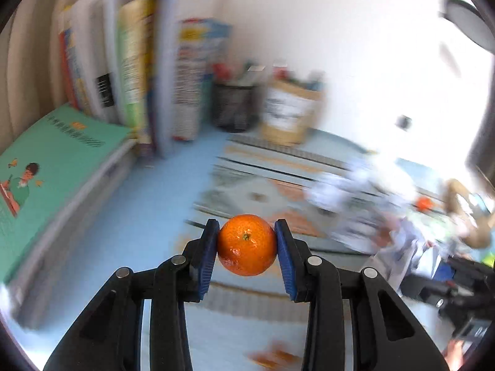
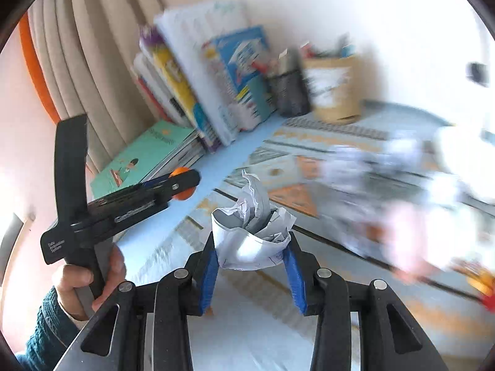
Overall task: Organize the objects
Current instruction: 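Carry the mandarin and the paper ball over the golden bowl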
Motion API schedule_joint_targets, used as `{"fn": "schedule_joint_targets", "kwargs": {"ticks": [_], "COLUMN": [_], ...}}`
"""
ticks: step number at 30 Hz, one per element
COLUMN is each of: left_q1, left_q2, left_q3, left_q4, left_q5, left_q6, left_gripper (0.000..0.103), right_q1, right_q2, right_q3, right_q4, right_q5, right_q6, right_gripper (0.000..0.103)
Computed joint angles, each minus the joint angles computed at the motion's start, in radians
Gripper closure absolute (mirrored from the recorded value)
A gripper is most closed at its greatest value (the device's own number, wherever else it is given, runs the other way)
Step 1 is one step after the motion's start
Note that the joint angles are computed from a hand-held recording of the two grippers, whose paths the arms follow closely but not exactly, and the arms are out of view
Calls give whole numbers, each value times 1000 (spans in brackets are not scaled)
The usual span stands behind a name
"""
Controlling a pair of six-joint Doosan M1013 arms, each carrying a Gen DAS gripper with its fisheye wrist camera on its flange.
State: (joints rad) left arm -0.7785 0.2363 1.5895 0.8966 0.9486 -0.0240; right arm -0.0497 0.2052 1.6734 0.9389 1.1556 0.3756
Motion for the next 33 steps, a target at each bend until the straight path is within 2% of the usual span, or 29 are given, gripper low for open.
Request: {"fn": "schedule_joint_targets", "kwargs": {"ticks": [2, 5, 8, 12, 15, 16, 18, 20, 21, 24, 28, 30, 33], "left_q1": [-38, -79, -111, -117, -132, -133, -133, -131, -128, -129, -131, -133, -136], "left_q2": [27, 83, 152, 246, 299, 311, 323, 324, 321, 319, 328, 328, 324], "left_q3": [-31, -89, -171, -299, -376, -392, -407, -407, -401, -396, -409, -410, -403], "left_q4": [1, -16, -30, -174, -194, -202, -216, -226, -226, -227, -234, -228, -215], "left_q5": [-42, -114, -154, -179, -111, -92, -62, -57, -67, -56, -49, -51, -67], "left_q6": [-2, 6, 56, 239, 311, 324, 340, 339, 329, 312, 338, 348, 351], "left_gripper": [69, 69, 69, 69, 69, 69, 69, 69, 69, 69, 69, 69, 68], "right_q1": [-72, -187, -293, -363, -367, -377, -395, -414, -418, -454, -475, -490, -496], "right_q2": [-37, -87, -141, -121, -94, -79, -63, -60, -61, -39, -6, 17, 25], "right_q3": [30, 92, 172, 166, 154, 140, 114, 106, 108, 85, 47, 24, 16], "right_q4": [8, -1, -24, -31, -52, -68, -54, -70, -82, -109, -113, -98, -93], "right_q5": [4, -31, -188, -280, -380, -367, -292, -259, -257, -171, -70, 5, 32], "right_q6": [-41, -105, -166, -194, -257, -255, -240, -236, -228, -150, -37, 18, 43], "right_gripper": [64, 64, 64, 64, 64, 64, 62, 46, 35, 33, 30, 30, 29]}}
